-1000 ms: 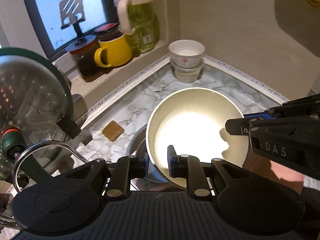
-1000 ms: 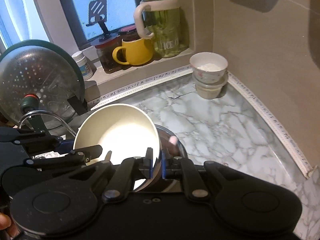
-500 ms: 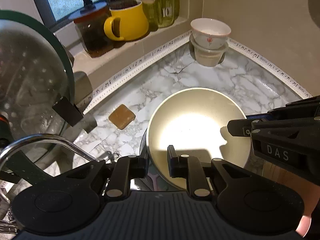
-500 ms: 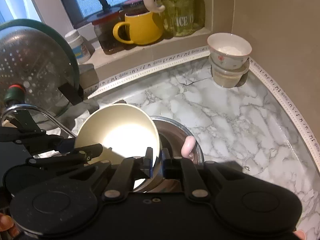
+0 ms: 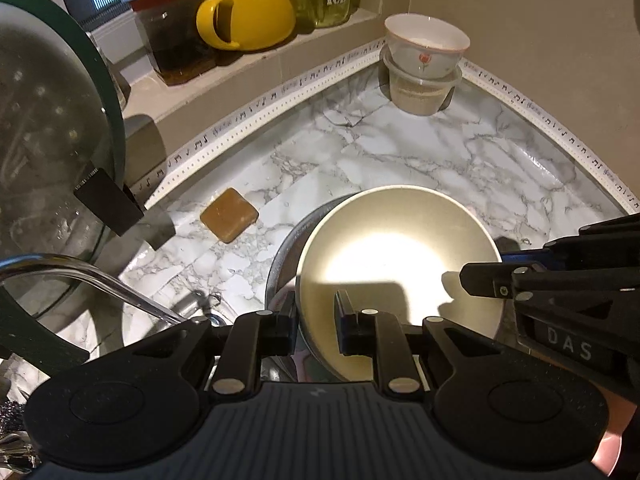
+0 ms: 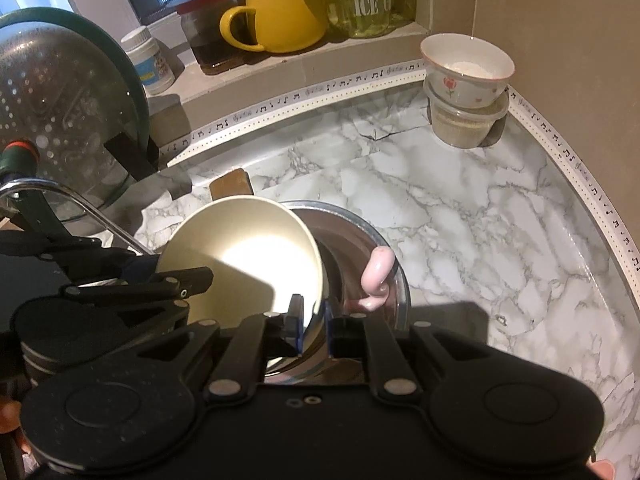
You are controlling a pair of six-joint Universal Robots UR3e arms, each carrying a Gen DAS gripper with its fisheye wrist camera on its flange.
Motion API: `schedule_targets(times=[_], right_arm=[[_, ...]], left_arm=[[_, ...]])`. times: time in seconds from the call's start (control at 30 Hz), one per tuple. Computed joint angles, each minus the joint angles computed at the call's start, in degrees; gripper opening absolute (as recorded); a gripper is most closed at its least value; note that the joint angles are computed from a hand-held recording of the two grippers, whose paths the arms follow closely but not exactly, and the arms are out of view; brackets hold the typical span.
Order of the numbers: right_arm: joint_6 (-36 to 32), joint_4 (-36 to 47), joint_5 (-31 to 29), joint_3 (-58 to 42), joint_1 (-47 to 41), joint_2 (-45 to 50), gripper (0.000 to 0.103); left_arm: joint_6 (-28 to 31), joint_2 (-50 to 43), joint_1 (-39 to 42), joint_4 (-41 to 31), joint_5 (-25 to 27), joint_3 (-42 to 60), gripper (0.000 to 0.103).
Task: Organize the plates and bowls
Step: 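Lower the cream bowl into the pink steel bowl and open both grippers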
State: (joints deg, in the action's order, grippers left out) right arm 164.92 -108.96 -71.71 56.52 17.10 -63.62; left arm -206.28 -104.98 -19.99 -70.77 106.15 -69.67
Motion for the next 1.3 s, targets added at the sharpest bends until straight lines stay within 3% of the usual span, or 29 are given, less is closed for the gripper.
schedule_targets(times=[0.33,0.87,1.07,1.13,1.2,1.3], right_arm=[[0.63,-0.05,-0.86,1.23,0.01,0.62,0.011],[0.67,-1.17,-0.26,2.1,0.22,-0.05,0.017],[-0.31,0.64,0.67,1.69,-0.3,-0.59,0.02],[-1.51,1.2,1.37,2.03,-0.49,-1.38,0.021],[-2.5,0.84,1.49,2.99,-0.37,-2.39,0.022],[-3.7,0.35,1.91,4.59,-0.27,-3.9,0.025]], left_arm=[[0.19,-0.5,0.5,2.16,-1.32,-2.09,0.017],[0.82,-3.61,-0.78,0.65,2.94,-0.3,0.018],[-0.41,-1.8,0.46,1.87,0.49,-2.79,0.018],[-0.48,-0.83,0.56,2.99,0.11,-4.19,0.021],[-0.76,0.18,0.75,3.75,0.02,-5.42,0.03],[-0.9,1.11,0.41,4.63,0.24,-6.64,0.031]])
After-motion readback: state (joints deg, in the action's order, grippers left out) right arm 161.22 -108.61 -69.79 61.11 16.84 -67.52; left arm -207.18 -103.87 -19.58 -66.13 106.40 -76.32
